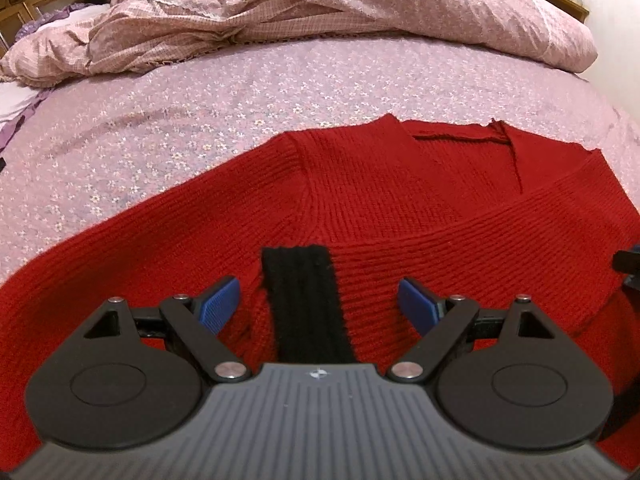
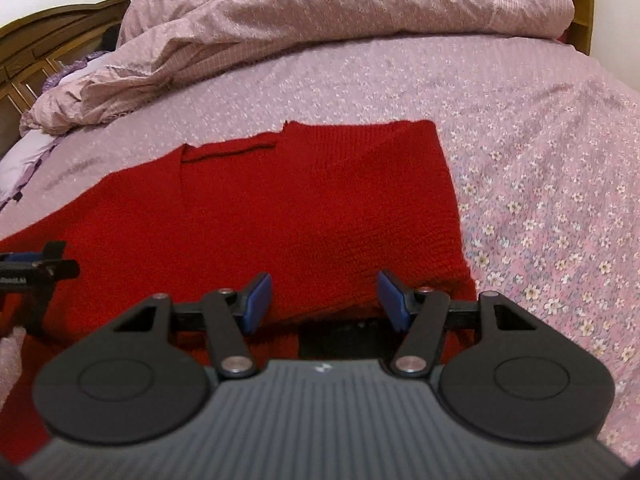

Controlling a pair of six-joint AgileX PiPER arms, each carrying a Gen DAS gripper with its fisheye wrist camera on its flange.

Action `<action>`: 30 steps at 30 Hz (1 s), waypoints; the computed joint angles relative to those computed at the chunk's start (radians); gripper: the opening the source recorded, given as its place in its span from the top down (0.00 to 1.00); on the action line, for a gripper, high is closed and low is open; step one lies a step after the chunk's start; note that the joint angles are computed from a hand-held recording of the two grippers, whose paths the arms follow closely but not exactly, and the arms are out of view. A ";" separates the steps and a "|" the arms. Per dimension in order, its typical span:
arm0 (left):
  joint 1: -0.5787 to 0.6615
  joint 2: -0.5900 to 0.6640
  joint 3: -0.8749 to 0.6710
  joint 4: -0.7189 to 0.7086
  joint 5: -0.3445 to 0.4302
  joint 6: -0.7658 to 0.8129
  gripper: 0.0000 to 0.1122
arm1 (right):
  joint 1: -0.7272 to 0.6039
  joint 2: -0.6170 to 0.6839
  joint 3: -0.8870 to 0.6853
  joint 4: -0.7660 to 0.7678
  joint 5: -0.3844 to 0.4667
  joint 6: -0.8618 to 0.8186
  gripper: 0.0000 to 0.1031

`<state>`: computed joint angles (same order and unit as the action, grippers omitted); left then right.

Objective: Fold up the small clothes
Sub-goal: 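Lower the sleeve onto the cardigan and open the right gripper, then move the left gripper to the other black cuff and grasp it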

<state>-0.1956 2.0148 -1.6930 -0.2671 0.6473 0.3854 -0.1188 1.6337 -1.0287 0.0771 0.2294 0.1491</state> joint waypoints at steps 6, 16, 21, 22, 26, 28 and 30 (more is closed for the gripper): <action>0.011 0.035 -0.025 -0.018 0.003 -0.007 0.20 | 0.009 0.010 0.026 -0.045 -0.057 0.035 0.41; 0.028 -0.005 0.052 -0.133 -0.068 0.134 0.39 | -0.006 0.022 0.028 0.118 -0.076 -0.138 0.40; 0.051 -0.036 0.098 -0.201 -0.100 0.183 0.50 | -0.001 0.024 0.032 0.080 -0.087 -0.105 0.38; 0.053 -0.047 0.111 -0.208 -0.109 0.189 0.51 | 0.000 0.025 0.031 0.072 -0.087 -0.096 0.38; 0.056 -0.107 0.185 -0.274 -0.155 0.256 0.51 | -0.001 0.024 0.026 0.078 -0.077 -0.107 0.38; 0.057 -0.124 0.204 -0.325 -0.162 0.313 0.51 | -0.001 0.023 0.026 0.087 -0.075 -0.117 0.38; 0.064 -0.119 0.192 -0.376 -0.127 0.352 0.51 | -0.001 0.023 0.025 0.081 -0.074 -0.110 0.38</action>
<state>-0.1317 1.8959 -1.5007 -0.6431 0.5206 0.7377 -0.1193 1.6568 -1.0038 0.1583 0.1549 0.0387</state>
